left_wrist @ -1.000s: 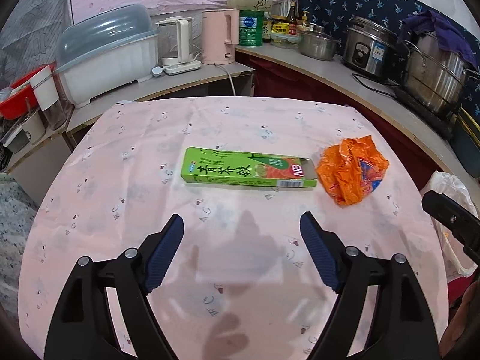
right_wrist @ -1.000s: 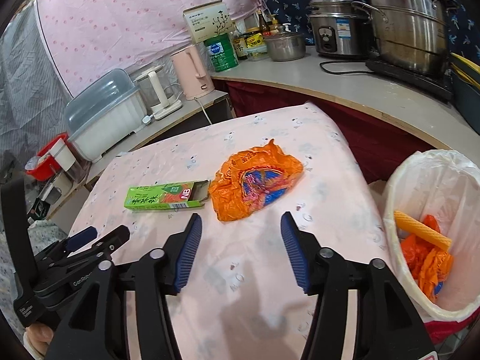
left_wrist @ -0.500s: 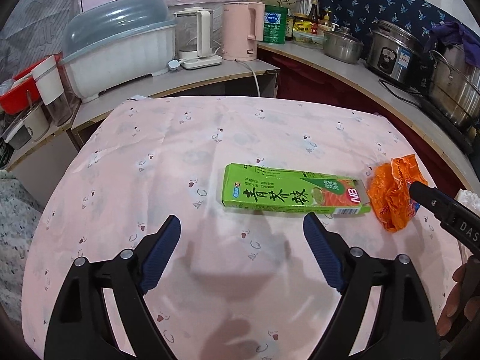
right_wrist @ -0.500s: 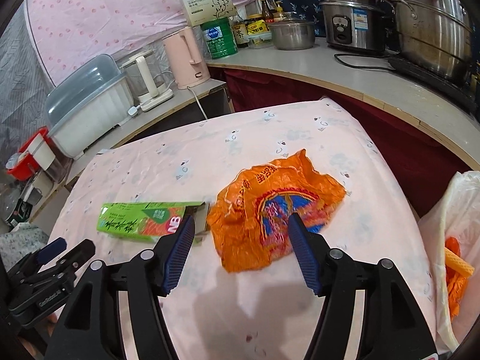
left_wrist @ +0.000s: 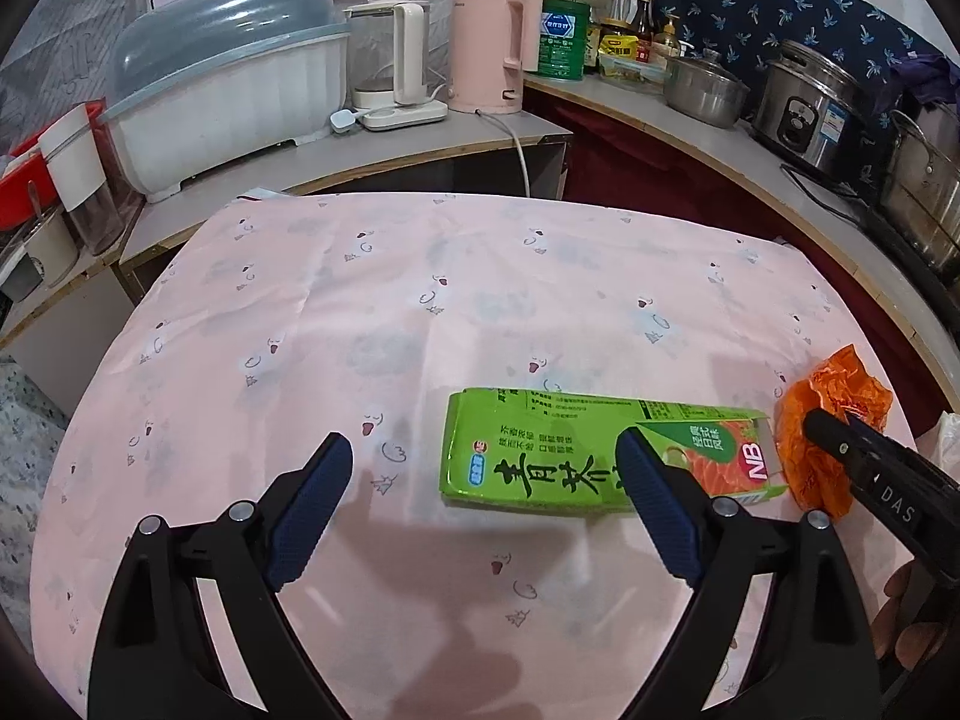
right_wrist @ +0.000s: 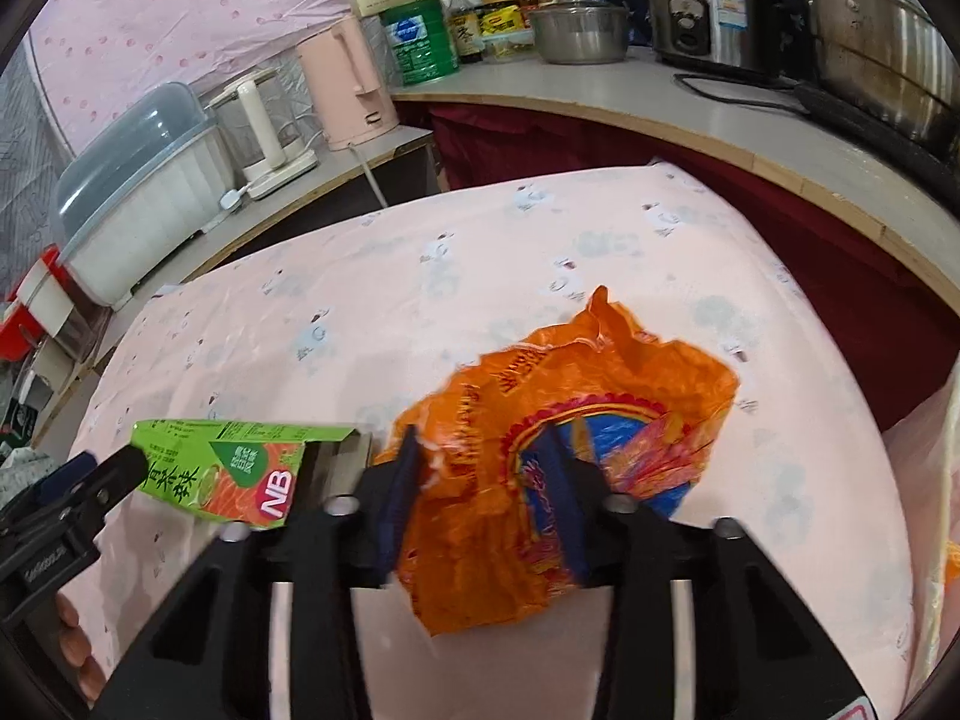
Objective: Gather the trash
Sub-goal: 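Grasp the green NB drink box with the left gripper while the right grasps the orange bag, then lift and carry the green box with the left gripper while the right carries the orange bag to the bin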
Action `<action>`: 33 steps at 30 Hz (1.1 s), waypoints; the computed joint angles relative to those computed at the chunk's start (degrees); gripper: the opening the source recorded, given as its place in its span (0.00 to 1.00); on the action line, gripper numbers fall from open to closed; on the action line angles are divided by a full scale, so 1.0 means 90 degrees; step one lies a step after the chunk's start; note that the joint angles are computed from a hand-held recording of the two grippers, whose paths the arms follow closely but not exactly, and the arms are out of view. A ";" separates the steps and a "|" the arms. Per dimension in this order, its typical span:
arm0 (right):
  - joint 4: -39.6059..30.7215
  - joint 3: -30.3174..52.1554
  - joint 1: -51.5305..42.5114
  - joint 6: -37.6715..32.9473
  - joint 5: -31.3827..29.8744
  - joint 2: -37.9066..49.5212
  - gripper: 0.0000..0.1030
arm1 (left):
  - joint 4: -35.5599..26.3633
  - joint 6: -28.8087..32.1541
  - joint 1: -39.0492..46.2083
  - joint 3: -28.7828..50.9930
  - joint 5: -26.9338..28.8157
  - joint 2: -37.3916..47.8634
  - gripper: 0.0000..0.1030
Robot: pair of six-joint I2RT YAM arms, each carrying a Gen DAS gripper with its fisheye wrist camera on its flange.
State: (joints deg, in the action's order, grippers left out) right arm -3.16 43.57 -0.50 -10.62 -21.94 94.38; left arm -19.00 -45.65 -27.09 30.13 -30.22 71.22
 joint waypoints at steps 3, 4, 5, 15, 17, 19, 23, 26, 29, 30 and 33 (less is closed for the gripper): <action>0.0035 -0.0114 0.0100 -0.0180 -0.0025 -0.0112 0.23 | 0.0271 0.0204 0.0189 0.0057 0.0188 0.0253 0.80; -0.0005 -0.0130 0.0134 -0.0236 -0.0069 -0.0139 0.21 | 0.0361 0.0269 0.0223 0.0064 0.0281 0.0324 0.78; -0.0070 -0.0163 0.0175 -0.0323 -0.0116 -0.0192 0.20 | 0.0386 0.0291 0.0218 0.0090 0.0328 0.0405 0.76; -0.0856 -0.0931 -0.0097 -0.1132 -0.0534 -0.1211 0.19 | -0.0077 -0.0128 -0.0588 0.0102 0.0048 0.0331 0.73; -0.1183 -0.1087 -0.0378 -0.1386 -0.0757 -0.1479 0.19 | -0.0197 -0.0333 -0.0764 0.0026 0.0072 0.0181 0.73; -0.1572 -0.1301 -0.0714 -0.1715 -0.0967 -0.1852 0.19 | -0.0451 -0.0731 -0.1145 -0.0004 -0.0046 0.0059 0.73; -0.2487 -0.1710 -0.1527 -0.2709 -0.1332 -0.2577 0.19 | -0.1050 -0.1612 -0.2044 0.0083 -0.0386 0.0132 0.78; -0.3505 -0.1896 -0.2525 -0.3906 -0.1674 -0.2976 0.19 | -0.1453 -0.2296 -0.2713 0.0187 -0.0549 0.0230 0.79; -0.4644 -0.1876 -0.3684 -0.5332 -0.1913 -0.3074 0.19 | -0.1906 -0.3071 -0.3351 0.0372 -0.0655 0.0357 0.79; -0.5010 -0.1842 -0.4100 -0.5842 -0.1949 -0.3050 0.19 | -0.2061 -0.3298 -0.3528 0.0445 -0.0692 0.0394 0.79; -0.5917 -0.1663 -0.5161 -0.7111 -0.1969 -0.2877 0.19 | -0.2774 -0.4385 -0.4214 0.0712 -0.0849 0.0496 0.85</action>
State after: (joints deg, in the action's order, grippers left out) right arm -56.41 28.60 -46.96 -74.61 -39.65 68.48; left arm -43.96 -85.11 -65.01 36.54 -37.86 75.69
